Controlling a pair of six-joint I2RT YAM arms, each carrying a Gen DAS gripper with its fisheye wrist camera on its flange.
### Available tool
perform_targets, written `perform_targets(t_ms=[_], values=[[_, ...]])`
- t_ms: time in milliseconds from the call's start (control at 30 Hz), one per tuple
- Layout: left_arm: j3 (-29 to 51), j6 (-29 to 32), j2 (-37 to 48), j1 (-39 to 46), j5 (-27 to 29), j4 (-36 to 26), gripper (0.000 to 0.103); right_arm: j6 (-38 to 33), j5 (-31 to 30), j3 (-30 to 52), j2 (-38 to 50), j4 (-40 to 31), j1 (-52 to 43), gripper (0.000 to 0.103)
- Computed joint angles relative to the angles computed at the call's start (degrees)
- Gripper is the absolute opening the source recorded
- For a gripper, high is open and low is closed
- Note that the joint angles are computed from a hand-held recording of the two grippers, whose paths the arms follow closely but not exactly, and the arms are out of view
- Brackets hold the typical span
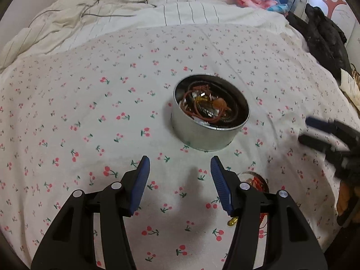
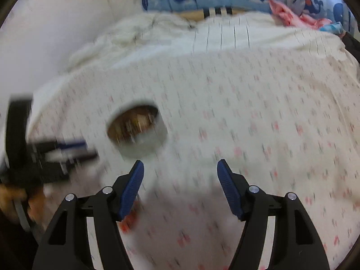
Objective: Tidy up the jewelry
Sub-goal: 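Move both open tools to the red bracelets beside the pearl bracelet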
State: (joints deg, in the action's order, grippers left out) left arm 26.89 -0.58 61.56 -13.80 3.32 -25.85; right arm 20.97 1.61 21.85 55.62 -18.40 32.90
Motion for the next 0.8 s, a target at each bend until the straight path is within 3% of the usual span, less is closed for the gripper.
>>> perform_targets(t_ms=[200, 333, 533, 600, 700, 800], values=[[-0.37, -0.16, 1.78, -4.91, -2.90, 0.49, 0.053, -1.70, 2.33, 2.12, 7.11, 2.02, 6.16, 0.065], [-0.71, -1.26, 1.92, -6.07, -4.48, 1.01, 0.058, -1.04, 12.63, 3.70, 13.74, 2.78, 13.89, 0.065], [-0.81, -1.43, 0.82, -7.75, -6.71, 0.81, 0.061, -0.91, 15.07, 4.43, 18.64, 4.95, 15.92, 0.066], [-0.90, -1.11, 0.57, -8.50, -7.20, 0.65, 0.062, 0.10, 20.05, 5.29, 20.02, 3.01, 16.29, 0.067], [-0.79, -0.55, -0.19, -8.65, -6.61, -0.11, 0.062, 1.06, 20.16, 4.82, 18.77, 2.72, 13.96, 0.067], [-0.48, 2.92, -1.75, -8.06, -0.49, -2.87, 0.062, 0.71, 16.36, 2.94, 12.19, 1.96, 8.63, 0.067]])
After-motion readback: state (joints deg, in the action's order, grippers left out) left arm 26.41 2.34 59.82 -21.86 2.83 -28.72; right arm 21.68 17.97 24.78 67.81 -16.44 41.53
